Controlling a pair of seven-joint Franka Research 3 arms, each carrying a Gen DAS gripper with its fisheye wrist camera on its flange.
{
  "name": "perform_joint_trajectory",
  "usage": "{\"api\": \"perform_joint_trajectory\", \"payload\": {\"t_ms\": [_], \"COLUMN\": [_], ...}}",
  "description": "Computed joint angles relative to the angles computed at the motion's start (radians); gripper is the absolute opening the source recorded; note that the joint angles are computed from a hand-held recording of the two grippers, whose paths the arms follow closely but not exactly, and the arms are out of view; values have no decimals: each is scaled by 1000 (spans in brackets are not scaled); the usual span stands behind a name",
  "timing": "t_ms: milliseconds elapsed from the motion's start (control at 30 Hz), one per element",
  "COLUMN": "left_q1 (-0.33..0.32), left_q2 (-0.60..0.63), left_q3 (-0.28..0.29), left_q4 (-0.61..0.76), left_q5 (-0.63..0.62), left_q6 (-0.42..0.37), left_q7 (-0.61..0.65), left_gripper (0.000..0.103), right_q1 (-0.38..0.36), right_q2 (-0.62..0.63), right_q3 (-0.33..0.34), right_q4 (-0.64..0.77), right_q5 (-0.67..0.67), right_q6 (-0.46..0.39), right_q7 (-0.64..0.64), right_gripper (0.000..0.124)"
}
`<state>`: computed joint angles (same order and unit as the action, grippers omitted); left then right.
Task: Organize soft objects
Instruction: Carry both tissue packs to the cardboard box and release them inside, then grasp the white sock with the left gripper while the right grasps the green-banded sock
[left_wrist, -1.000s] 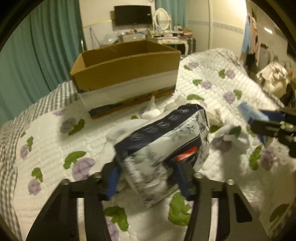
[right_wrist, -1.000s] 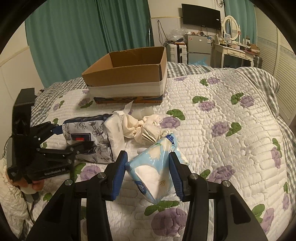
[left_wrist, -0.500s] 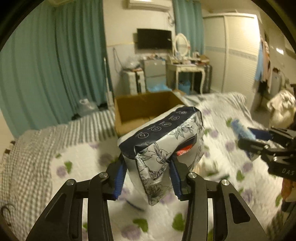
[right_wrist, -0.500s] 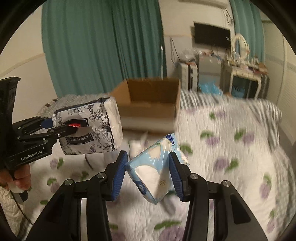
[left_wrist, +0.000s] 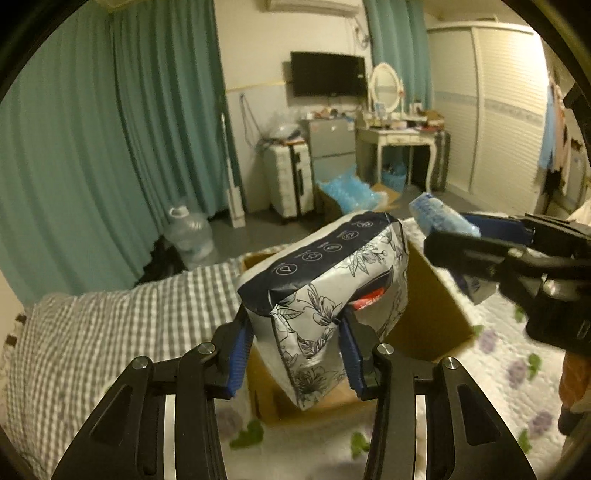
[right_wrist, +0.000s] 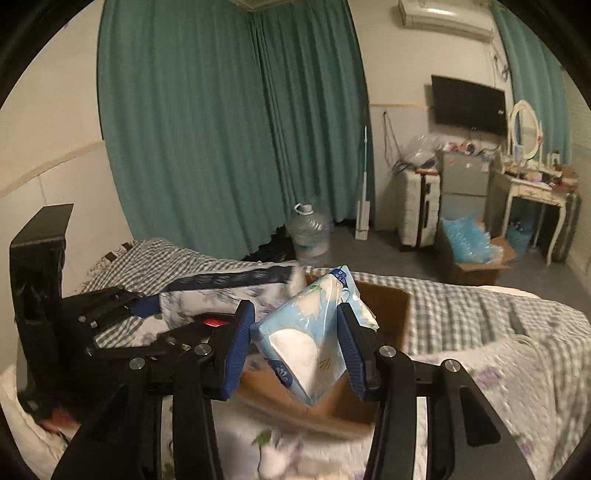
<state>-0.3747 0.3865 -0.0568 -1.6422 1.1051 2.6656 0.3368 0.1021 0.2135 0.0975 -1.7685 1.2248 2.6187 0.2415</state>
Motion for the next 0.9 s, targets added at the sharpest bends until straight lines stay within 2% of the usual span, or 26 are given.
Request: {"api": "perform_joint_trajectory", "payload": {"t_ms": [67, 200, 267, 333, 367, 433, 533, 633, 800, 833, 900], "left_q1": [4, -6, -10, -25, -29, -30, -13, -20, -4, 3, 16], "left_q2": [47, 102, 109, 100, 91, 71, 29, -44, -214, -247, -315], "left_q3": [10, 38, 51, 67, 73, 75, 50, 32, -32, -46, -77], "left_q4": [44, 88, 89, 80, 72, 58, 25, -29, -151, -176, -222], "left_q5": [-2, 26, 40, 68, 90, 126, 109, 153, 234, 246, 266], "left_q6": [-7, -8, 8, -3, 4, 13, 4, -25, -55, -57, -69], "left_q7": [16, 31, 15, -25, -50, -92, -86, -124, -207, -224, -257], "left_gripper": [47, 53, 61, 84, 85, 85, 85, 86, 86, 91, 95], "right_q1": [19, 10, -2, -15, -35, -58, -67, -80, -56, -45, -20], "right_q2": [79, 198, 233, 243, 243, 229, 197, 128, -55, -83, -157], "right_q3": [2, 28, 53, 78, 98, 122, 111, 103, 39, 26, 2], "right_q4": [71, 169, 188, 183, 176, 156, 136, 88, -41, -60, -114], "right_q5": [-54, -136, -142, -133, -104, -47, -32, 28, 83, 87, 95], "right_q6": [30, 47, 76, 119, 128, 151, 146, 156, 191, 205, 249], "right_q7": [38, 118, 120, 99, 67, 25, 36, 10, -29, -38, -65], "right_gripper": [45, 47, 50, 66, 86, 90, 90, 91, 101, 101, 102]}}
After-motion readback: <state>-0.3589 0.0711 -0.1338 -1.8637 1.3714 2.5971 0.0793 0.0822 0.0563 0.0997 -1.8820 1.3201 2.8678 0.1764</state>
